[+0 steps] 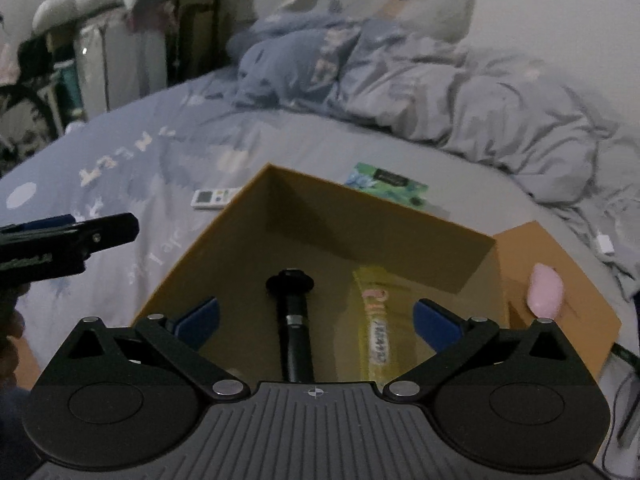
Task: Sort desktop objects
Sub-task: 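Withdraw the right gripper from the cardboard box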
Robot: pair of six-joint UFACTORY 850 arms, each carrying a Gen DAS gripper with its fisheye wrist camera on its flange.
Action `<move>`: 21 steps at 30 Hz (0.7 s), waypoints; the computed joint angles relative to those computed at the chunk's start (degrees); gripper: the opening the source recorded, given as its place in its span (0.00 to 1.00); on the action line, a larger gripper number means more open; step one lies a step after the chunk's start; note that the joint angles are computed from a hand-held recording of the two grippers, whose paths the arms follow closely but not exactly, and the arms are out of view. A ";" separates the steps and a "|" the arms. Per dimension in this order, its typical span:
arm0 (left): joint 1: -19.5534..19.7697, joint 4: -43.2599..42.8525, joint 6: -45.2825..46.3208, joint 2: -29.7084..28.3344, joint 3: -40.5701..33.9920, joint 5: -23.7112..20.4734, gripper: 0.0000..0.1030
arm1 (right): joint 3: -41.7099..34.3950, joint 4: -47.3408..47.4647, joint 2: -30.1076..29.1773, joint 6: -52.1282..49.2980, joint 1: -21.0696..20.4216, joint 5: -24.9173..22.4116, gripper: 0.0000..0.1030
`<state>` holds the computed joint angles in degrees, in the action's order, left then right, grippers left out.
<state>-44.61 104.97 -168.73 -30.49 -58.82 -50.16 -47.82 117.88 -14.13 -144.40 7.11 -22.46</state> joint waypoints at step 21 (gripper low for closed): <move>-3.77 12.29 -0.05 -0.75 -1.72 1.47 1.00 | 11.86 12.01 4.32 -12.97 -18.05 -21.80 1.00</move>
<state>-48.38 117.26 -168.78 -31.24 -60.54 -48.69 -35.96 129.89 -9.81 -157.37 -10.94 -44.26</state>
